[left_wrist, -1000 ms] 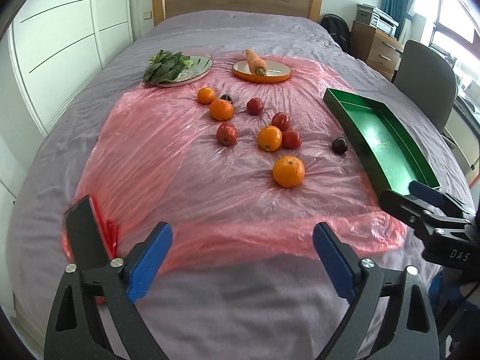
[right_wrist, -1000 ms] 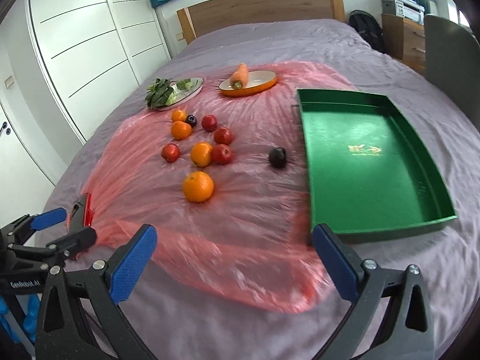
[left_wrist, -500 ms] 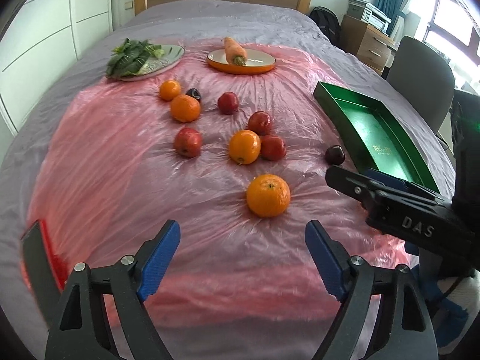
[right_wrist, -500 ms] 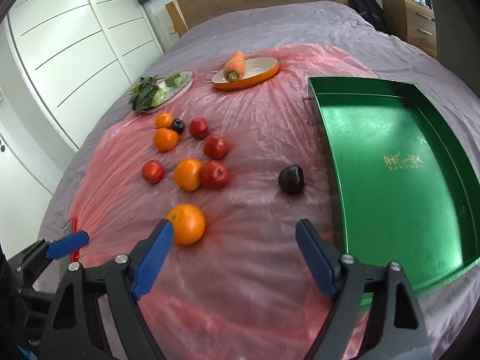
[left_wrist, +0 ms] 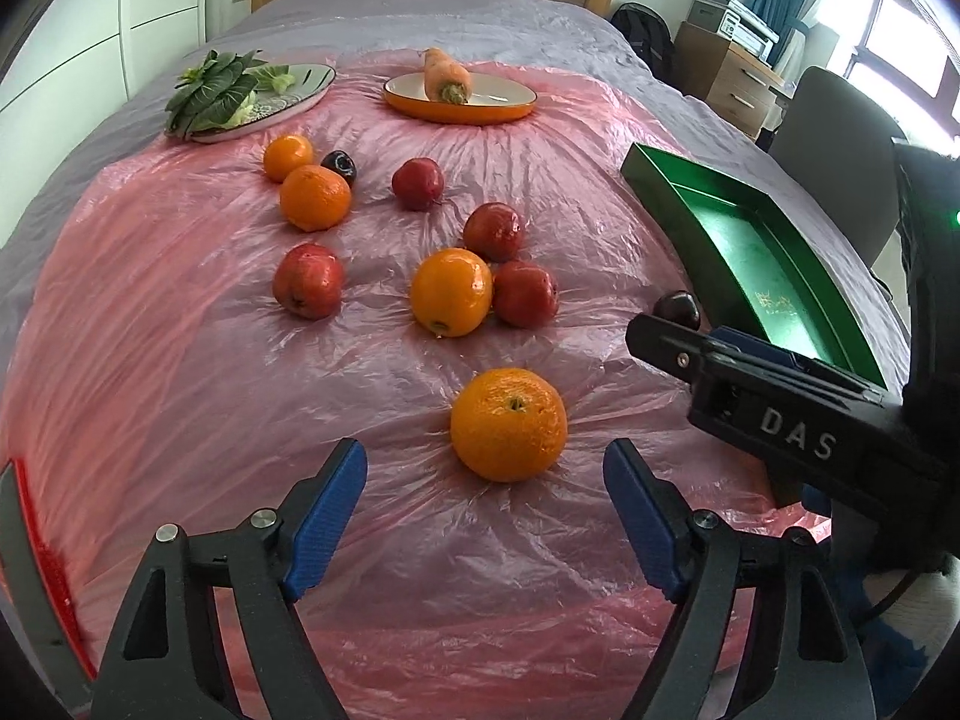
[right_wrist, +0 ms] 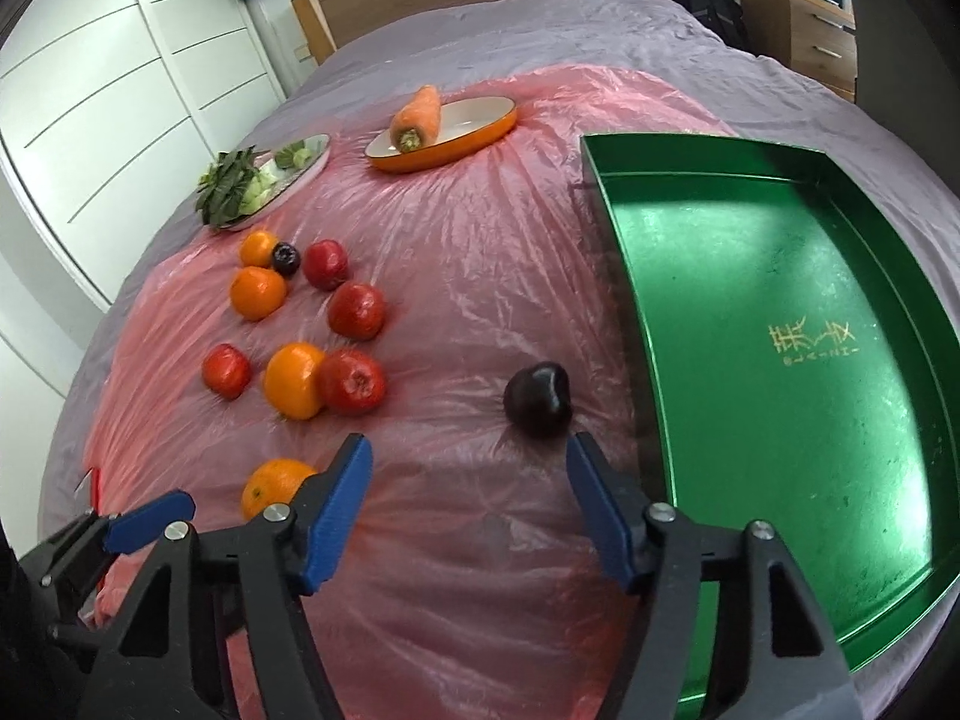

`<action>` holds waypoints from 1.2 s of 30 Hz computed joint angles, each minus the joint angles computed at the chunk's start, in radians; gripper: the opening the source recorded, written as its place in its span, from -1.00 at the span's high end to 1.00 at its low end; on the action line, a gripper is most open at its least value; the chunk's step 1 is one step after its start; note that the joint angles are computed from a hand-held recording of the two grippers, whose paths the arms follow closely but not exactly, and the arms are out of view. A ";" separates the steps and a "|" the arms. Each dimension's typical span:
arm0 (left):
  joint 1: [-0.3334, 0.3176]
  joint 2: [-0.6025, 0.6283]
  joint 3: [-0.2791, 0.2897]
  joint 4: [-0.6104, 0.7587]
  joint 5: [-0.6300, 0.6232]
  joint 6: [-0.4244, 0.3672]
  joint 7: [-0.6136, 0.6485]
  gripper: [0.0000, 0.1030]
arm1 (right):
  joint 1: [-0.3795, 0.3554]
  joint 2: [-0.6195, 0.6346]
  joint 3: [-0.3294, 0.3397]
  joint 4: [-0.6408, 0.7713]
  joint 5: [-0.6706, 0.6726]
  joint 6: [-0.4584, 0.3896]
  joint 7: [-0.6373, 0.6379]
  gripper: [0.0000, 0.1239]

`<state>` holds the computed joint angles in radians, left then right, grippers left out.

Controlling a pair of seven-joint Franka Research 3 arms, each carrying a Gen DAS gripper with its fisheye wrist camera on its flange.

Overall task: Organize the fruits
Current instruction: 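Reach both tools forward, right toward the dark plum, left toward the large orange, then close the right gripper on the dark plum while the left gripper grasps the large orange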

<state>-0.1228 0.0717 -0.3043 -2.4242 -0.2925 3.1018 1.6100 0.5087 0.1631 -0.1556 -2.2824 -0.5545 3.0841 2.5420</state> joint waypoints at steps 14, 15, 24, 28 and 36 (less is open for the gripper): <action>0.144 0.072 -0.171 0.097 -0.547 -0.055 0.576 -0.04 | -0.015 0.071 0.047 0.176 -0.178 -0.291 0.295 -0.66; 0.134 0.076 -0.162 0.104 -0.558 -0.061 0.589 -0.03 | -0.018 0.079 0.053 0.191 -0.183 -0.312 0.296 -0.66; 0.068 0.080 -0.123 0.118 -0.716 -0.070 0.764 0.27 | -0.053 0.112 0.104 0.245 -0.150 -0.413 0.112 -0.04; 0.043 0.082 -0.109 0.116 -0.748 -0.047 0.794 0.28 | -0.059 0.113 0.120 0.244 -0.120 -0.431 -0.033 0.03; 0.038 0.083 -0.117 0.119 -0.821 -0.024 0.855 0.31 | -0.063 0.105 0.119 0.229 -0.066 -0.410 -0.186 0.43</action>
<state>-0.0845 0.1542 -0.4209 -2.3053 -1.1138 3.0783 2.4655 0.4461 0.2676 -0.0362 -2.0537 -0.6208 2.6737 2.3564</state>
